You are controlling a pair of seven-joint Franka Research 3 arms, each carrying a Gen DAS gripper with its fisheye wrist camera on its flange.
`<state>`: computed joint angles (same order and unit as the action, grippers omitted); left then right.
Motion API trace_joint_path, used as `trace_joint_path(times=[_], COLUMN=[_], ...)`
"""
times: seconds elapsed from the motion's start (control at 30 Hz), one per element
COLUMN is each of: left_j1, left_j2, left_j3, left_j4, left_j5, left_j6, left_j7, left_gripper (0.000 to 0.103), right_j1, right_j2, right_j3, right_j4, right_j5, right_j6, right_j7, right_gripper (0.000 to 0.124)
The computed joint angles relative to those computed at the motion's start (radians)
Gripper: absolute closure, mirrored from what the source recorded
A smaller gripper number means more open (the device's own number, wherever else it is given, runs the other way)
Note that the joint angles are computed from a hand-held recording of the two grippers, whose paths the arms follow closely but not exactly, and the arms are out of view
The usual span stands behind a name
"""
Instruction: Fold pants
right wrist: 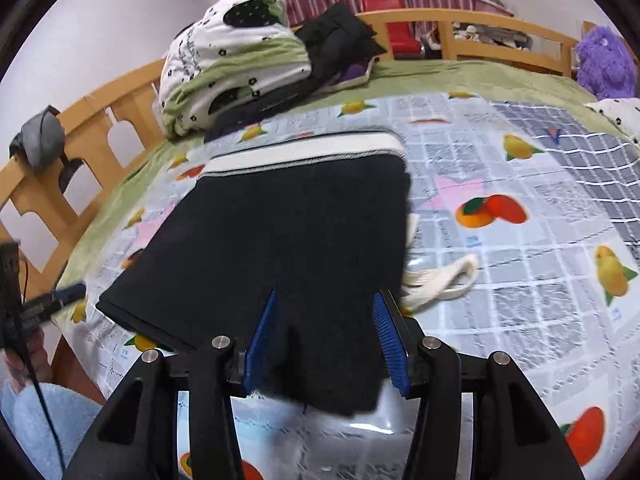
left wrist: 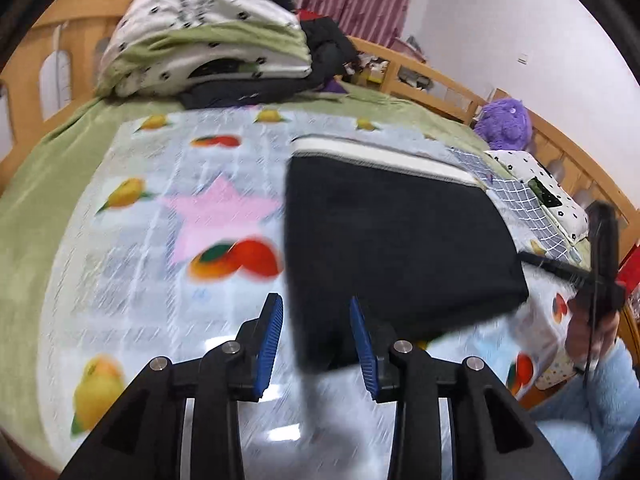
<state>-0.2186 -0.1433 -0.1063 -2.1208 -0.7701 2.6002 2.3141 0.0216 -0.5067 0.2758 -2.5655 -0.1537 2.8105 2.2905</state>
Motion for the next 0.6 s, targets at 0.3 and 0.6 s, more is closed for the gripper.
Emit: trace_joint_path(times=[0.3, 0.6], left_j1=[0.003, 0.017], left_j2=[0.055, 0.230], left_j3=[-0.039, -0.093], left_j4=[-0.021, 0.255], left_j5=[0.138, 0.258], left_j6=[0.029, 0.026], left_j7=[-0.038, -0.141], left_gripper=[0.066, 0.061], right_j1=[0.072, -0.125], right_j2=[0.020, 0.132], right_j3=[-0.067, 0.022], right_j4=[0.021, 0.181], right_j5=[0.014, -0.154], right_j6=[-0.119, -0.044], right_j7=[-0.026, 0.044], right_gripper=[0.073, 0.075])
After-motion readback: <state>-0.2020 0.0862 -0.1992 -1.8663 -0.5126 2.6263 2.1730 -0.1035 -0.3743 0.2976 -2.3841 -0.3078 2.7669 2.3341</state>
